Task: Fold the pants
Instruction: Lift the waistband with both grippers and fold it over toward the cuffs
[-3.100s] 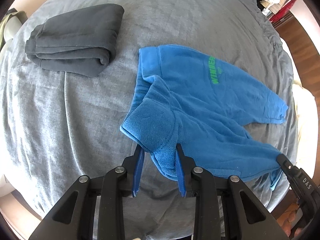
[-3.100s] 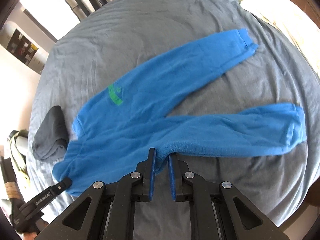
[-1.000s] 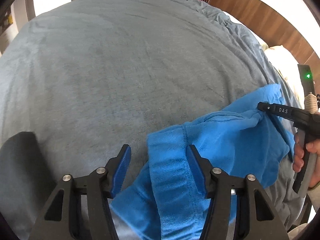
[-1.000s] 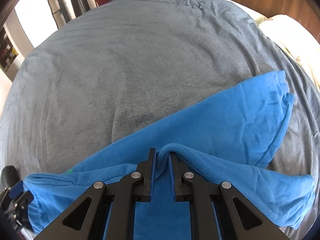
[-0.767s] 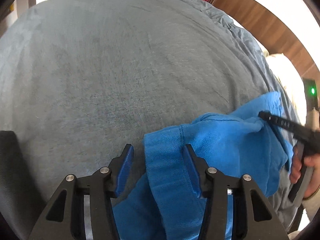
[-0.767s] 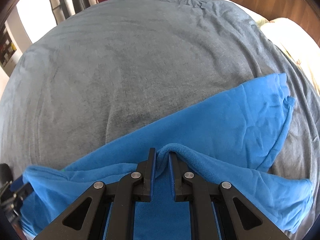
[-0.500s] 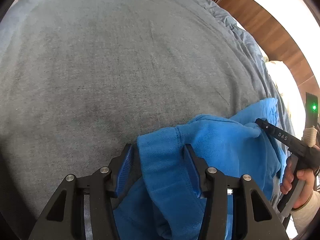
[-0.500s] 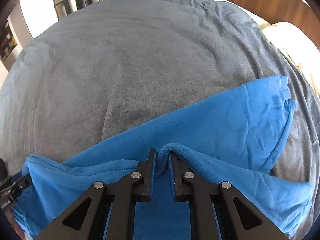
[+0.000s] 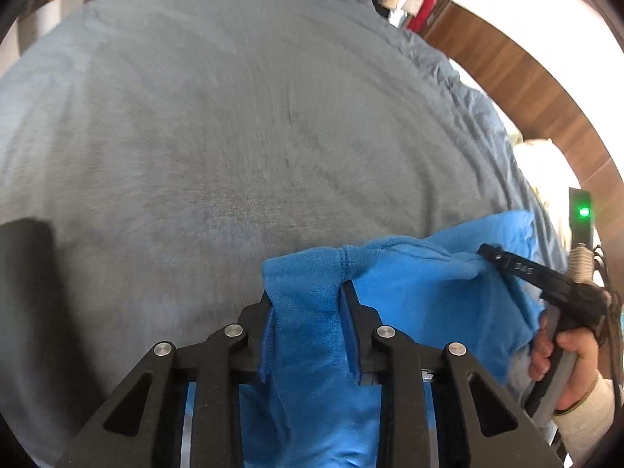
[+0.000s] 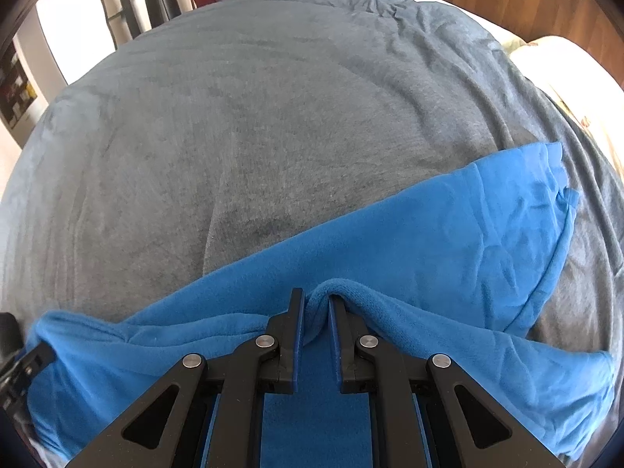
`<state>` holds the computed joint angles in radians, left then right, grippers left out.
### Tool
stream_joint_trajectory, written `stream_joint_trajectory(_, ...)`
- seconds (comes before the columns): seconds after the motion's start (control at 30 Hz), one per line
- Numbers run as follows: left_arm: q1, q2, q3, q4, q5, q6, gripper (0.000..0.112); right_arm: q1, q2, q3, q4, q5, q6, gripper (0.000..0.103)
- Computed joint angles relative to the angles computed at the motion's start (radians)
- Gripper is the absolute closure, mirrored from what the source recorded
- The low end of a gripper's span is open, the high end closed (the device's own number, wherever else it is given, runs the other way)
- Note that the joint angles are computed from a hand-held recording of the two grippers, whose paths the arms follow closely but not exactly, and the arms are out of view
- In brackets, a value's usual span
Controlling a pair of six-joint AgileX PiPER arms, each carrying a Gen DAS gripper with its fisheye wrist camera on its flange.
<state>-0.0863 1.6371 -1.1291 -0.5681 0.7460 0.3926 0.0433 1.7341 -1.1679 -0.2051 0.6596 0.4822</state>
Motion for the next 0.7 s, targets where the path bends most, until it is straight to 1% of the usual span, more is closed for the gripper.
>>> stream_joint_trajectory(0.07, -0.012, -0.09, 0.046, 0.041, -0.005, -0.073, 0.086, -0.005, -0.02, 0.005, 0.017, 0.001, -0.017, 0.091)
stream_joint_trajectory(0.1, -0.014, -0.14, 0.069, 0.048, 0.008, -0.104, 0.09, -0.009, -0.036, 0.008, 0.029, 0.003, -0.03, 0.091)
stream_joint_trajectory(0.13, -0.018, -0.179, 0.085, 0.066, 0.02, -0.147, 0.09, -0.012, -0.05, 0.011, 0.041, 0.006, -0.041, 0.091)
stream_joint_trajectory(0.17, -0.023, -0.231, 0.105, 0.091, 0.04, -0.204, 0.09, -0.015, -0.067, 0.013, 0.053, 0.011, -0.053, 0.091)
stream_joint_trajectory(0.27, -0.01, -0.327, 0.136, 0.128, 0.098, -0.311, 0.09, -0.008, -0.112, 0.007, 0.074, 0.043, -0.073, 0.091)
stream_joint_trajectory(0.33, 0.006, -0.361, 0.142, 0.151, 0.134, -0.365, 0.09, 0.003, -0.137, 0.003, 0.074, 0.055, -0.077, 0.091)
stream_joint_trajectory(0.37, 0.021, -0.368, 0.14, 0.162, 0.158, -0.401, 0.09, 0.009, -0.142, -0.007, 0.08, 0.062, -0.083, 0.091)
stream_joint_trajectory(0.43, 0.044, -0.357, 0.14, 0.161, 0.176, -0.426, 0.09, 0.021, -0.135, -0.031, 0.106, 0.063, -0.099, 0.091)
stream_joint_trajectory(0.5, 0.063, -0.333, 0.154, 0.162, 0.156, -0.425, 0.09, 0.044, -0.104, -0.06, 0.099, 0.057, -0.097, 0.091)
stream_joint_trajectory(0.6, 0.088, -0.262, 0.16, 0.15, 0.115, -0.373, 0.09, 0.074, -0.006, -0.13, 0.101, 0.059, -0.104, 0.091)
stream_joint_trajectory(0.7, 0.127, -0.183, 0.165, 0.075, 0.098, -0.272, 0.09, 0.098, 0.059, -0.169, 0.077, 0.07, -0.08, 0.091)
